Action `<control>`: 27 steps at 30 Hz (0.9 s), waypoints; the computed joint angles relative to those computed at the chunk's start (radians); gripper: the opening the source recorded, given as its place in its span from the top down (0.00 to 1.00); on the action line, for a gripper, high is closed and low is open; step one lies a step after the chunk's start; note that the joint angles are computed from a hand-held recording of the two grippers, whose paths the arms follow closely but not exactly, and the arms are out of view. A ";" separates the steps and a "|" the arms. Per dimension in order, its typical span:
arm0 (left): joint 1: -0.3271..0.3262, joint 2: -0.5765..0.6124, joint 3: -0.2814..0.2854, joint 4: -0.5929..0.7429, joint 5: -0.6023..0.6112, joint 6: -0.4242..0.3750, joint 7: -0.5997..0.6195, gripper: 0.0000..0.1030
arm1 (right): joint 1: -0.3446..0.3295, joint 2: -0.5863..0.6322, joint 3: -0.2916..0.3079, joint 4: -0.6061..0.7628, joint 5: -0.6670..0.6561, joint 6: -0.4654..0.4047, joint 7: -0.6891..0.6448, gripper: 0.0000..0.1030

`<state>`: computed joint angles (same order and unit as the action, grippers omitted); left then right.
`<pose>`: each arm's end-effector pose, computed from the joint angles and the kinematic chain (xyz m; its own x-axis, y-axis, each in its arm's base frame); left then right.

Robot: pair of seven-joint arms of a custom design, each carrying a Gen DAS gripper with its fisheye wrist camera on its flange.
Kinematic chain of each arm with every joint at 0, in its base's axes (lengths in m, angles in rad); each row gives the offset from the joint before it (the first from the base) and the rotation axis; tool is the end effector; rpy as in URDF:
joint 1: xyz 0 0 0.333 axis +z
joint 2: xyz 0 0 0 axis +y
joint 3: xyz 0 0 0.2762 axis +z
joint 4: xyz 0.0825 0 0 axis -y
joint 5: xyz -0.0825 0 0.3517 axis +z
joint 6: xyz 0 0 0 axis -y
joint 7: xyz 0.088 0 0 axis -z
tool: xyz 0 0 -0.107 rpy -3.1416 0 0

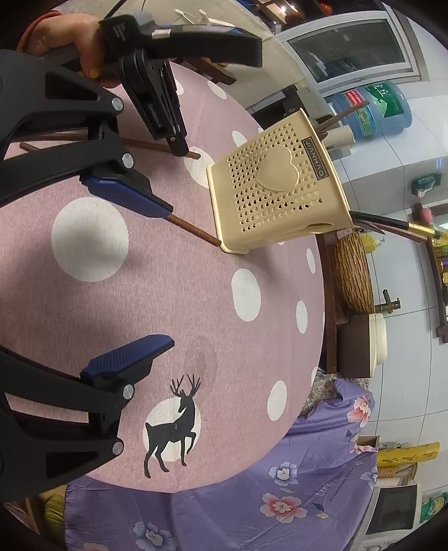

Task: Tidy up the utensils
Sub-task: 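Grasp a brown chopstick with the left tool while the right tool approaches another, then grasp the remaining brown chopstick with the right tool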

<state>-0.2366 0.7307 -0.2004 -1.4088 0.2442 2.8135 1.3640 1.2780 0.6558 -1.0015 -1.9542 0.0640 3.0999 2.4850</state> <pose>0.6640 -0.2819 0.3426 -0.3480 -0.9357 0.0573 -0.7360 0.2348 -0.6349 0.5799 0.2409 0.3510 -0.2692 -0.9420 -0.2005 -0.5737 0.3241 -0.7522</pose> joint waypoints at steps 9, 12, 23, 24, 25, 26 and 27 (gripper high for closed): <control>0.010 -0.001 0.001 -0.010 0.008 0.000 0.014 0.89 | -0.174 -0.049 0.175 0.072 -0.050 -0.030 -0.039 0.32; 0.032 -0.003 -0.021 -0.017 -0.012 -0.001 0.043 0.89 | -0.285 -0.066 0.289 0.119 -0.068 -0.050 -0.065 0.32; 0.049 0.000 -0.035 -0.020 -0.056 0.011 0.090 0.89 | -0.608 0.080 0.602 0.507 -0.101 -0.299 -0.114 0.55; 0.050 0.000 -0.037 -0.021 -0.058 0.013 0.092 0.89 | -0.625 0.098 0.617 0.542 -0.106 -0.322 -0.108 0.59; 0.055 0.002 -0.042 -0.021 -0.063 0.014 0.097 0.89 | -0.647 0.122 0.637 0.591 -0.109 -0.352 -0.110 0.61; 0.059 0.003 -0.046 -0.020 -0.067 0.014 0.101 0.89 | -0.660 0.137 0.650 0.621 -0.118 -0.376 -0.109 0.62; 0.062 0.001 -0.050 -0.024 -0.070 0.015 0.106 0.89 | -0.673 0.156 0.662 0.658 -0.128 -0.402 -0.105 0.64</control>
